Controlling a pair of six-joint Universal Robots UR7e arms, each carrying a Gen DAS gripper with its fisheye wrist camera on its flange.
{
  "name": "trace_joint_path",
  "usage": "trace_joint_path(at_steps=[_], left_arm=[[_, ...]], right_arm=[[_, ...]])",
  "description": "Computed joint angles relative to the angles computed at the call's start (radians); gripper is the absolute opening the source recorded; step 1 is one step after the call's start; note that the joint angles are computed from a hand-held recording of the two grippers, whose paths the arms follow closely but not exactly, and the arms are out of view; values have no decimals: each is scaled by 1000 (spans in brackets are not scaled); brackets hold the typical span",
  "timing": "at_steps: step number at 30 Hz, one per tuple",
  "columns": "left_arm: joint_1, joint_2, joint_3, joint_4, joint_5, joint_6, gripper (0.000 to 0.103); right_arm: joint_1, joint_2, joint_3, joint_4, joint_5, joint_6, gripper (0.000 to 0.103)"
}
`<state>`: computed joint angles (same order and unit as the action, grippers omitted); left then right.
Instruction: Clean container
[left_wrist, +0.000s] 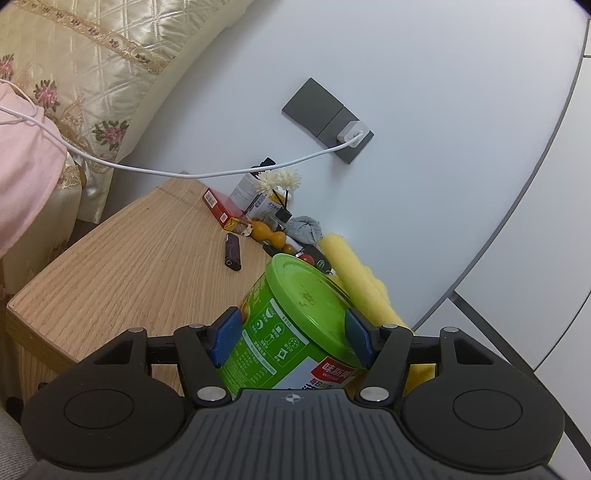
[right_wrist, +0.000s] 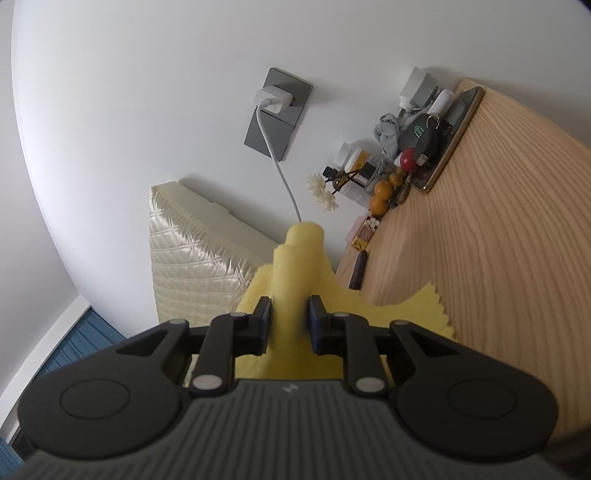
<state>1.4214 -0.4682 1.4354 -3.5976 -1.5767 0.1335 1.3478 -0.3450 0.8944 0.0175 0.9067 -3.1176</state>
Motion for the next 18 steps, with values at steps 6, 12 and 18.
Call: trace_joint_path(at_steps=[6,12,18], left_arm=[[-1,-2,1,3,4,11,67],[2,-2,-7,19,-7,4,67],[4,12,-35,33,-14,14,68]], right_arm=[[10,22,-36,-10,22,37,22],[17,103,-182,19,14,140,22],[22,91,-160,-7,33,135,22]])
